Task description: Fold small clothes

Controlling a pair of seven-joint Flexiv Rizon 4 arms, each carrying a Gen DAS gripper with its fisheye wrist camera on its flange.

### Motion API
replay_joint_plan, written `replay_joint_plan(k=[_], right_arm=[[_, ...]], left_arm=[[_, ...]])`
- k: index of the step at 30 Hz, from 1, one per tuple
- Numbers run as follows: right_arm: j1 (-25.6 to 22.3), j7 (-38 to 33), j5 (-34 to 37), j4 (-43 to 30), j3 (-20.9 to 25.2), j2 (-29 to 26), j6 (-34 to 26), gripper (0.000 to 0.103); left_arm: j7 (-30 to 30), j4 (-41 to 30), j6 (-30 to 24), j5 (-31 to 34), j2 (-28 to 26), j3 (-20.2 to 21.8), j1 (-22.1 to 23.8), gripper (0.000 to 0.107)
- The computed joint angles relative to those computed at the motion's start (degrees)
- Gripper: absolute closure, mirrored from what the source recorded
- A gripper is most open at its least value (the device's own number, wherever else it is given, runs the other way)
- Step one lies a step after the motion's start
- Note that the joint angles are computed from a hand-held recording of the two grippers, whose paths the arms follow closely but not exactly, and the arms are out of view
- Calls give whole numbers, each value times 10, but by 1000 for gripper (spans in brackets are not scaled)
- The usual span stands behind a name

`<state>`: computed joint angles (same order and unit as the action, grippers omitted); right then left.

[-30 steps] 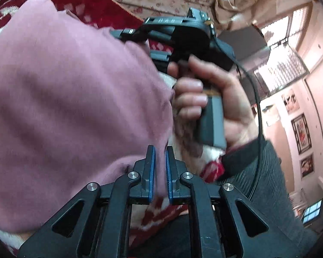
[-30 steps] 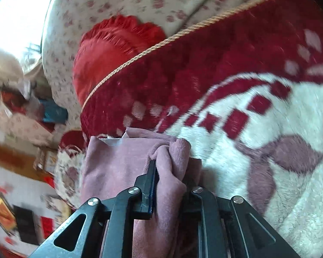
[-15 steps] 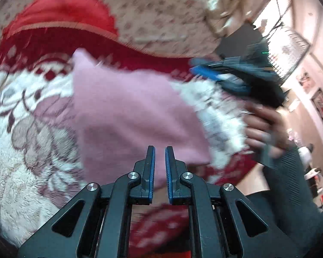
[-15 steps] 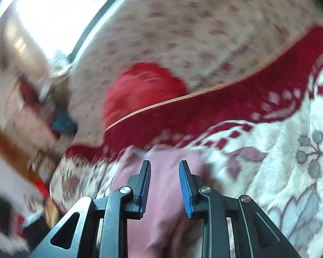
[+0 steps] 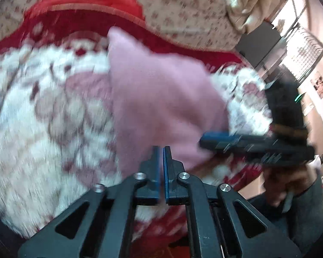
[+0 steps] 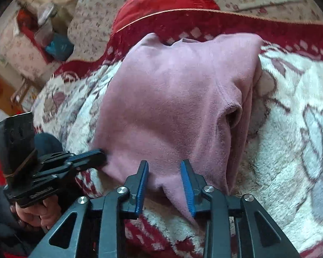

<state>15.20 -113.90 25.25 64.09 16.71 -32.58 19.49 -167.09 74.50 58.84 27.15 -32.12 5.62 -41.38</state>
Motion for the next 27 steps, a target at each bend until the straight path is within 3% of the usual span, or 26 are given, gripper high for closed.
replay_joint_plan(k=[4, 7, 8, 11, 12, 13, 14, 15, 17, 20, 21, 22, 24, 27], right_arm=[[-5, -20, 8, -15, 7, 0, -10, 69], [-15, -19, 47, -12, 7, 10, 76, 69], [-12, -13, 56, -5, 2, 14, 134, 69], [16, -4, 23, 8, -12, 9, 258, 69], [21, 0, 11, 2, -11, 2, 272, 69], [28, 5, -6, -13, -11, -13, 276, 69], [34, 14, -25, -25, -12, -26, 267, 69], [48, 37, -55, -36, -23, -40, 248, 69], [65, 92, -108, -75, -36, -75, 154, 69], [50, 121, -114, -124, -11, -104, 109, 68], [51, 121, -113, -128, -13, -105, 121, 68], [61, 122, -110, -116, -33, -96, 171, 68], [59, 121, -104, -103, -26, -92, 258, 68], [53, 92, -81, -165, -1, -125, 237, 68]], left_arm=[[41, -72, -6, 20, -20, 14, 15, 105], [100, -129, 1, -20, -61, -4, 64, 104], [129, -141, -3, -42, -75, -15, 79, 104], [146, -145, -73, -103, -99, 4, 88, 105], [125, -117, -48, -101, -94, -9, 101, 104], [95, -91, -7, -72, -84, -5, 101, 104], [102, -84, -2, -80, -82, 16, 86, 104], [97, -86, -10, -78, -79, 23, 80, 105], [83, -84, -11, -77, -77, 29, 75, 105], [67, -93, -31, -52, -71, 49, 60, 105], [62, -101, -37, -44, -71, 54, 59, 105], [56, -109, -30, -38, -73, 55, 64, 105], [69, -135, -22, -43, -89, 44, 84, 104], [134, -173, -61, -116, -127, -5, 136, 98]])
